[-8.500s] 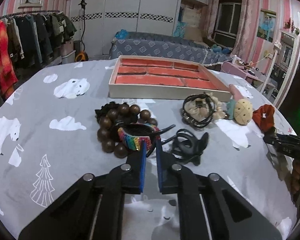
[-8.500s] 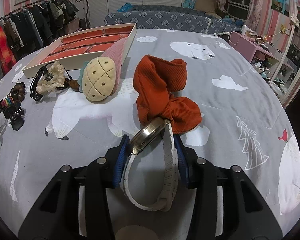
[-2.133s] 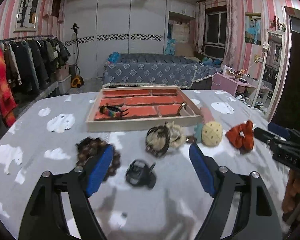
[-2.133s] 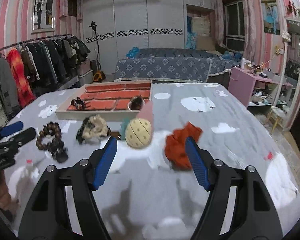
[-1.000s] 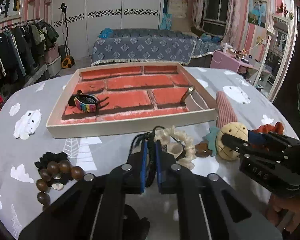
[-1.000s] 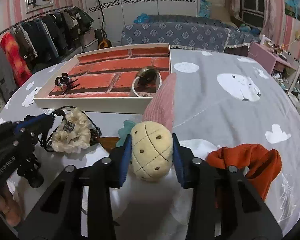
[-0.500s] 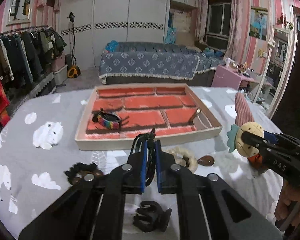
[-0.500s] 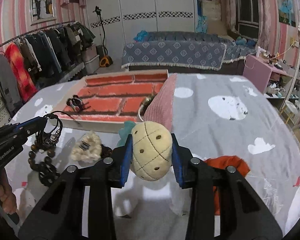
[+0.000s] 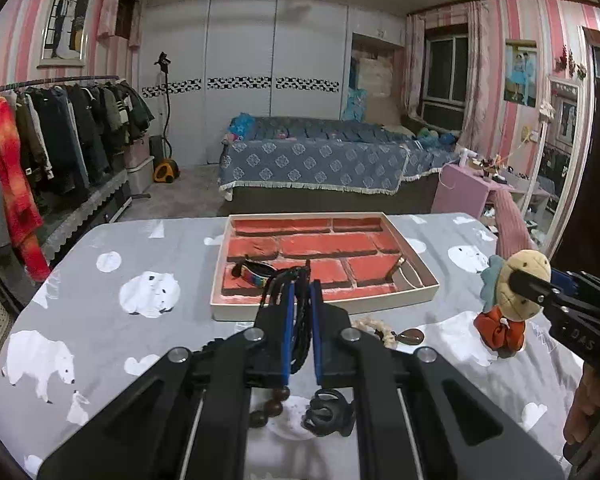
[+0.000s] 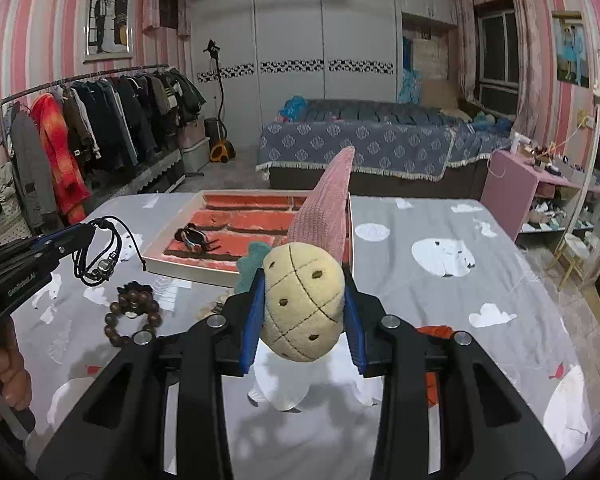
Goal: Organize jewelry
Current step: 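Carry the hair tie and the knit ball over the tray with both tools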
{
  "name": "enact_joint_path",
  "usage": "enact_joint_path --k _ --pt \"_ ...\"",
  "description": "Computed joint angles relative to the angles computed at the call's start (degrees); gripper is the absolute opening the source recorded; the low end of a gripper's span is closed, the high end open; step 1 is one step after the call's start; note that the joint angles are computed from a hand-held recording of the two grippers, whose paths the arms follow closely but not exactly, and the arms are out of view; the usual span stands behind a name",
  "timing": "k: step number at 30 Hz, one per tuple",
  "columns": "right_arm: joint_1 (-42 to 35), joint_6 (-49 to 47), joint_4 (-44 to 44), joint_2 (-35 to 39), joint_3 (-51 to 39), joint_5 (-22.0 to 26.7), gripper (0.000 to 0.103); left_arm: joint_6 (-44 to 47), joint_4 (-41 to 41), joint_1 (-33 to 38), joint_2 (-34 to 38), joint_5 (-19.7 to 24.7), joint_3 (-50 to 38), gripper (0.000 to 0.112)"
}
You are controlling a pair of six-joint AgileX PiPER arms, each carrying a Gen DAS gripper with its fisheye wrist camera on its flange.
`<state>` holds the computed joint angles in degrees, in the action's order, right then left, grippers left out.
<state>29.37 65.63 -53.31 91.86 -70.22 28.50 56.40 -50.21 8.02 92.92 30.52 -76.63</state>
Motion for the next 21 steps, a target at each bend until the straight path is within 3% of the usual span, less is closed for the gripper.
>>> enact_joint_path --k 5,12,18,21 --pt "1.31 -1.04 0.13 -0.51 -1.49 1.94 0.036 -0.69 0.38 1.84 -0.48 2.81 -2.36 0.008" --pt "1.33 -6.35 3.61 2.32 -6.69 2.15 0.036 -3.64 3.76 1.35 3.60 3.21 -10.17 0.008" --pt "-1.19 -16.05 9.89 9.13 -17.81 3.36 0.036 -9.13 9.01 -1.38 9.64 2.13 -18.67 0.008" --pt "-3.73 -23.08 15.80 13.70 -25.70 4.52 0.036 -11.25 9.75 -2.23 16.00 4.75 -27.56 0.008"
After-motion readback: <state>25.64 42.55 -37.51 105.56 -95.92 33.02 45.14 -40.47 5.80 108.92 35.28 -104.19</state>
